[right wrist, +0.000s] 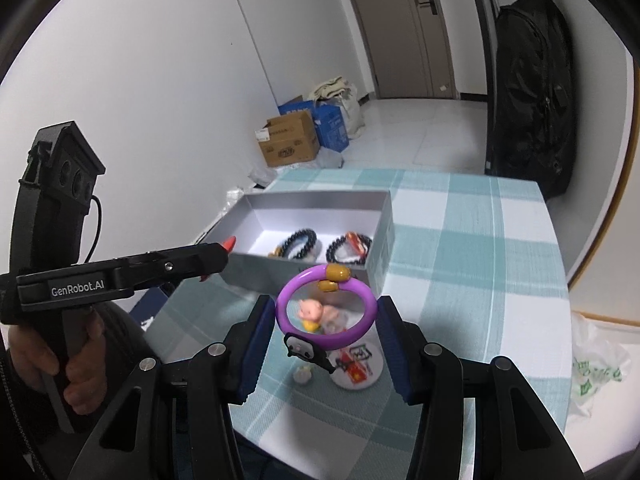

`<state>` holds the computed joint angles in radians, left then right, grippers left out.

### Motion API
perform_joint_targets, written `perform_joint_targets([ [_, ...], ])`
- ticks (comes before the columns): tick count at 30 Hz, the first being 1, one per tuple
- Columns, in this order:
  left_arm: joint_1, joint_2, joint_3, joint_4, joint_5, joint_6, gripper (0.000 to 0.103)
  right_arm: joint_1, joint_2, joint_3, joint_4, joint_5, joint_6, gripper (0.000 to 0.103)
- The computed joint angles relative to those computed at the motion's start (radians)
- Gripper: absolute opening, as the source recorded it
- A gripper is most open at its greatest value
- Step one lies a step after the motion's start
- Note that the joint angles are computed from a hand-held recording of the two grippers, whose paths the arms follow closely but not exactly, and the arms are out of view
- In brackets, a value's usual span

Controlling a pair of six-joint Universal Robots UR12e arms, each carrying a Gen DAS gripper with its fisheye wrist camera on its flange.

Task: Organize jewelry
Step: 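Carry both items into the silver box and open both tools to release them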

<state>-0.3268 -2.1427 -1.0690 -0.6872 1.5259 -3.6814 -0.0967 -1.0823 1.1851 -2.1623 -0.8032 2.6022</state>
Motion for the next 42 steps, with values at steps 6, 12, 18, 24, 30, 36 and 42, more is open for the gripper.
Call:
perform_joint_targets([
  [6,0.003,-0.015,0.029,0.006,0.009,-0.004,0.038,0.004,0.022,-0.047,0.031,0.039,-0.018,0.051],
  [12,0.014,-0.031,0.055,-0.010,0.011,-0.020,0.038,0.014,0.061,-0.115,0.046,0.073,-0.007,0.051],
  [18,0.023,-0.056,0.099,-0.042,0.005,-0.021,0.038,0.026,0.106,-0.188,0.074,0.076,0.002,0.051],
  [24,0.032,-0.084,0.148,-0.086,0.003,-0.022,0.038,0.035,0.145,-0.248,0.101,0.074,-0.019,0.051],
  [30,0.036,-0.110,0.195,-0.142,-0.007,-0.013,0.038,0.040,0.181,-0.303,0.136,0.075,-0.029,0.051],
  [36,0.035,-0.130,0.226,-0.182,-0.002,-0.028,0.038,0.045,0.204,-0.340,0.193,0.069,-0.072,0.051],
  [42,0.036,-0.150,0.265,-0.237,-0.012,-0.012,0.038,0.048,0.217,-0.359,0.241,0.070,-0.103,0.051],
])
